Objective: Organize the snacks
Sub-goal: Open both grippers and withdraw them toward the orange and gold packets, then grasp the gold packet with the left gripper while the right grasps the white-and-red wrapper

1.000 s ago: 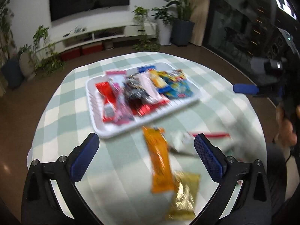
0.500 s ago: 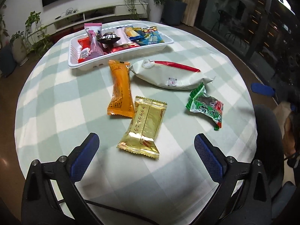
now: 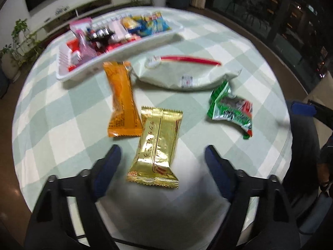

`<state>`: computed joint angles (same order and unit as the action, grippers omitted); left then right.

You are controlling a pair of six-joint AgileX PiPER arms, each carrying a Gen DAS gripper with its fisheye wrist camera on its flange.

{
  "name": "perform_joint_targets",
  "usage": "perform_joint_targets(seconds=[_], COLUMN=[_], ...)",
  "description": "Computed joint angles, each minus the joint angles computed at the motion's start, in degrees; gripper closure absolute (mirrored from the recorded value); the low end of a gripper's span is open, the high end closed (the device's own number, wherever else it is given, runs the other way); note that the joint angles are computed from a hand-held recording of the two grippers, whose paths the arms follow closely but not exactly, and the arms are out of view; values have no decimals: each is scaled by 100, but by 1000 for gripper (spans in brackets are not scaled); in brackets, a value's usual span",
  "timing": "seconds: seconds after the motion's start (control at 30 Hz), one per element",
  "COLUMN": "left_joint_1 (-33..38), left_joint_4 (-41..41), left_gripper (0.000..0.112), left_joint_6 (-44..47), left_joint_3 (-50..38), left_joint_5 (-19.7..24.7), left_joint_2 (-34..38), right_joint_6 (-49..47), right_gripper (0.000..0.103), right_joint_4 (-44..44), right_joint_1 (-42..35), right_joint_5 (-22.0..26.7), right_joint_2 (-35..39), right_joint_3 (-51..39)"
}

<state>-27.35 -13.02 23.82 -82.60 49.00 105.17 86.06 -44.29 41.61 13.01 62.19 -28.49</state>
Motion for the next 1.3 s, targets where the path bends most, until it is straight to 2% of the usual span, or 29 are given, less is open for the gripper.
perform_joint_targets(seconds=[0.2, 0.27, 0.4, 0.67, 0.77, 0.87, 1.0, 1.17, 1.3], left_joint_1=[-72, -109, -167, -279, -316, -343, -345, -122, 70], left_joint_4=[179, 216, 382, 654, 634, 593, 515, 124, -195], left_gripper=[47, 54, 67, 67, 79, 79, 79, 79, 79], left_joint_6=[-87, -102, -280, -569, -523, -447, -349, -130, -27], left_joint_3=[-603, -818, -1078, -1713, -1673, -1408, -937, -152, 515], left_joint_5=[489, 676, 778, 1275, 1242, 1054, 802, 469, 168], left_joint_2=[484, 662, 850, 1210, 1179, 1038, 754, 250, -190], right_joint_6=[-15, -90, -147, 16, -68, -24, -612, -1856, -3285], right_gripper=[2, 3, 4, 5, 7, 10, 11, 13, 13], right_joint_4=[4, 82, 113, 3, 60, -37, 468, 1377, 2274], right_joint_1=[30, 7, 2, 78, 161, 290, 168, -46, -365], right_joint_5=[81, 68, 67, 87, 158, 354, 334, 389, 595], right_joint_2=[-14, -1, -7, -29, -13, -19, 58, 219, 511], right_joint_3=[-19, -24, -22, -35, -93, -160, -243, -444, -800])
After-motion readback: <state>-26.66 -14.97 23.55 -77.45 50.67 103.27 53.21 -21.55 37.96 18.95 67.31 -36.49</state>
